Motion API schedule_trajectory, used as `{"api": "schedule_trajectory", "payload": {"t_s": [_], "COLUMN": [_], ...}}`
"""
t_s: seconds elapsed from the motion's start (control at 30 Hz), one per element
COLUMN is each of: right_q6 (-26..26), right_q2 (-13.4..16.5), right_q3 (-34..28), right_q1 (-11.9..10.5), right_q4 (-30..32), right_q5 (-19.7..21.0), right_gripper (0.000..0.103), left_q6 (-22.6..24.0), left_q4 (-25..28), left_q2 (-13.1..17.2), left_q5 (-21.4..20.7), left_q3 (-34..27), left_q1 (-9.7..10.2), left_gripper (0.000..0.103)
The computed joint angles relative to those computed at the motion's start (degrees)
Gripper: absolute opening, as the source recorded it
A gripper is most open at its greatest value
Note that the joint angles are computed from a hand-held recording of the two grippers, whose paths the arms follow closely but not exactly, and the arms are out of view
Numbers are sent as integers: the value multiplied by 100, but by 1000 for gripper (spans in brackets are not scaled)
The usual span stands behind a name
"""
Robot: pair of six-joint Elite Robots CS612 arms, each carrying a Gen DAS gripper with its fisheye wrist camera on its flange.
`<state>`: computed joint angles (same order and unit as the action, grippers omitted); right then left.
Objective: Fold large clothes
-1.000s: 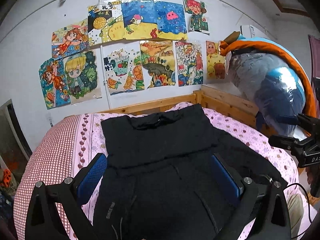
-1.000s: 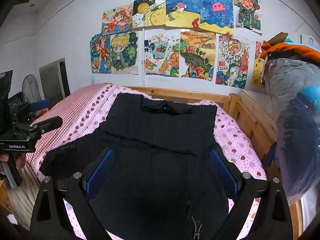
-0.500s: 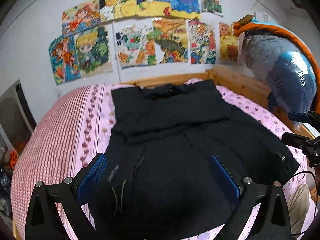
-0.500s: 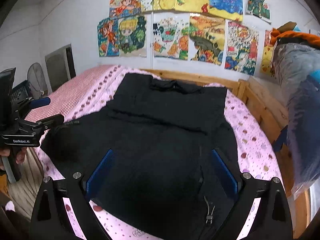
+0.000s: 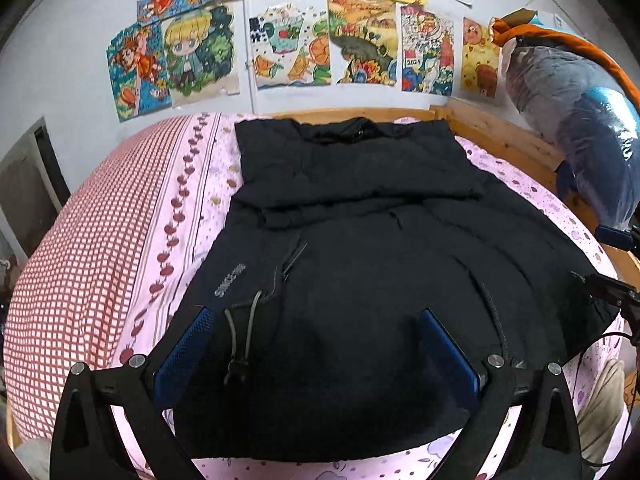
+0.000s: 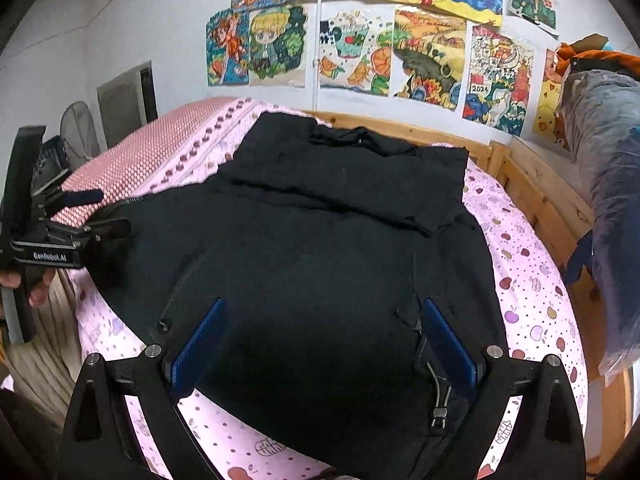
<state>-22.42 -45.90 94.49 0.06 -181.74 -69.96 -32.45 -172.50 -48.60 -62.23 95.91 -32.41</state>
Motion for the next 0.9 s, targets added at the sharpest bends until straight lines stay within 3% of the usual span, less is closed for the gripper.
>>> {"api": "schedule_trajectory", "payload": {"t_s": [0.17,0.4,0.6,0.8,0.9], "right_q6": [-238,-336,-580,-1007,-1391], "right_q2": [17,21,16,-28,-83], "right_q3": [15,170,291,384,455], "right_q1": [20,1,-50,11,54], "right_q4": [197,193,173,259,345], "right_q5": [-85,-165,-138,-505,-629], "right_gripper": [95,95,95,95,95], "left_q6": [15,529,1469,2332,2454], "left_q4": [-38,-585,-1118,-1033,-776], "left_q2": [-14,-27,-21,-58,-62], "left_q5": [-59,-190,-521,-1004,-888], "left_q3": [92,322,502,601,559], "left_q1": [12,-6,-40,-76,-99], "left_gripper": [103,103,103,103,103]}}
